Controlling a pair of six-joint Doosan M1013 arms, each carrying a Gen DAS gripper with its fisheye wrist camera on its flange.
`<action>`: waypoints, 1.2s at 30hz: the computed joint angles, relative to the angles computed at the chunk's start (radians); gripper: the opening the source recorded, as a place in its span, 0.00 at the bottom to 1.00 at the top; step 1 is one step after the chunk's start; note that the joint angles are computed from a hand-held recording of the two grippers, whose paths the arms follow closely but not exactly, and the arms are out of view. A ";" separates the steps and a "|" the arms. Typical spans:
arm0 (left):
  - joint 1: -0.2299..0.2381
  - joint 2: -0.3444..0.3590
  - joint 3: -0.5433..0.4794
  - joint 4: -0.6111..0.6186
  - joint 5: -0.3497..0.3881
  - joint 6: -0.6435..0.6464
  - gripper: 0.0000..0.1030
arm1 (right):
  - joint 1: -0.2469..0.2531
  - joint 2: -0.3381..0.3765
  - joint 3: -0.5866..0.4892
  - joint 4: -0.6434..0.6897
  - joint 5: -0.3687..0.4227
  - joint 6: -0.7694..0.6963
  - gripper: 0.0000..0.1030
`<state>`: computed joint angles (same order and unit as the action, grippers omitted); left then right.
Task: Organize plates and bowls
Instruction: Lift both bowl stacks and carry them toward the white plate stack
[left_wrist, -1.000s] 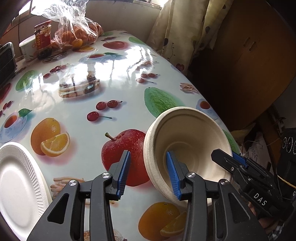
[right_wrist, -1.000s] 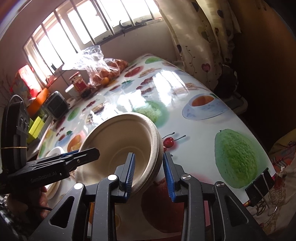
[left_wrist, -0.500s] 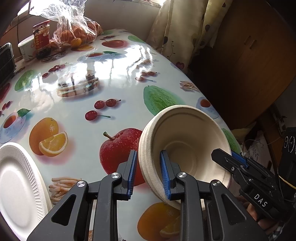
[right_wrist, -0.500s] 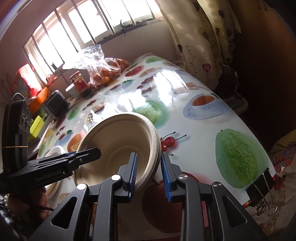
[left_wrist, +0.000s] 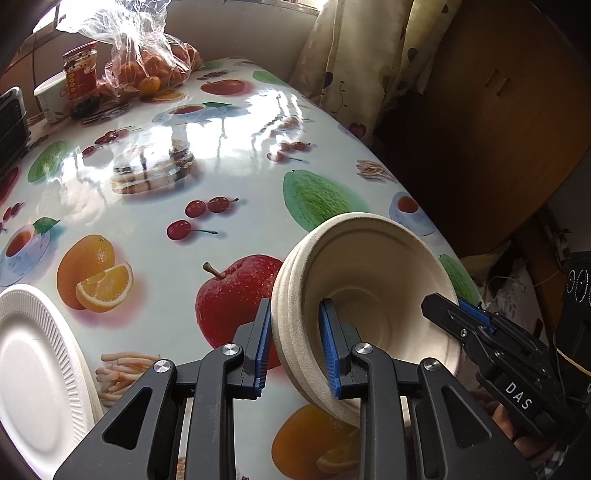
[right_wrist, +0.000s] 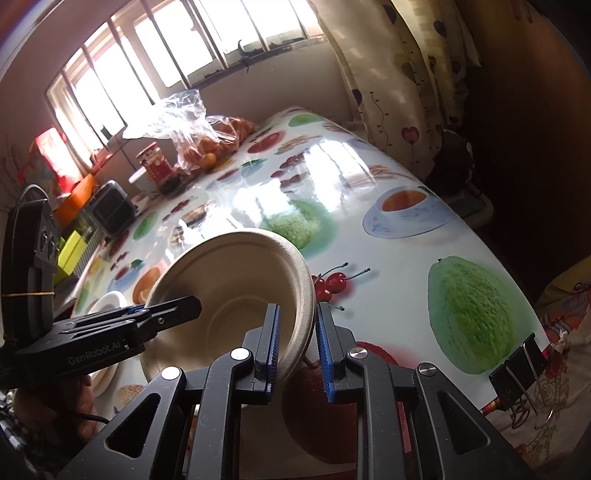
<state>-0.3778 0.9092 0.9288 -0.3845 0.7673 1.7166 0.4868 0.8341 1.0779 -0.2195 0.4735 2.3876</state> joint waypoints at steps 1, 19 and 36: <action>0.000 0.000 0.000 0.000 0.000 0.000 0.25 | 0.000 0.000 0.000 0.000 0.000 0.000 0.18; -0.002 -0.003 0.002 0.010 -0.003 -0.002 0.25 | -0.006 0.001 -0.003 0.000 0.001 -0.001 0.16; -0.003 0.000 -0.007 0.024 0.007 -0.013 0.25 | -0.009 0.002 -0.010 0.000 0.006 -0.003 0.16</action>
<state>-0.3805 0.9094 0.9215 -0.3606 0.7748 1.7038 0.4774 0.8363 1.0675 -0.2199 0.4797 2.3846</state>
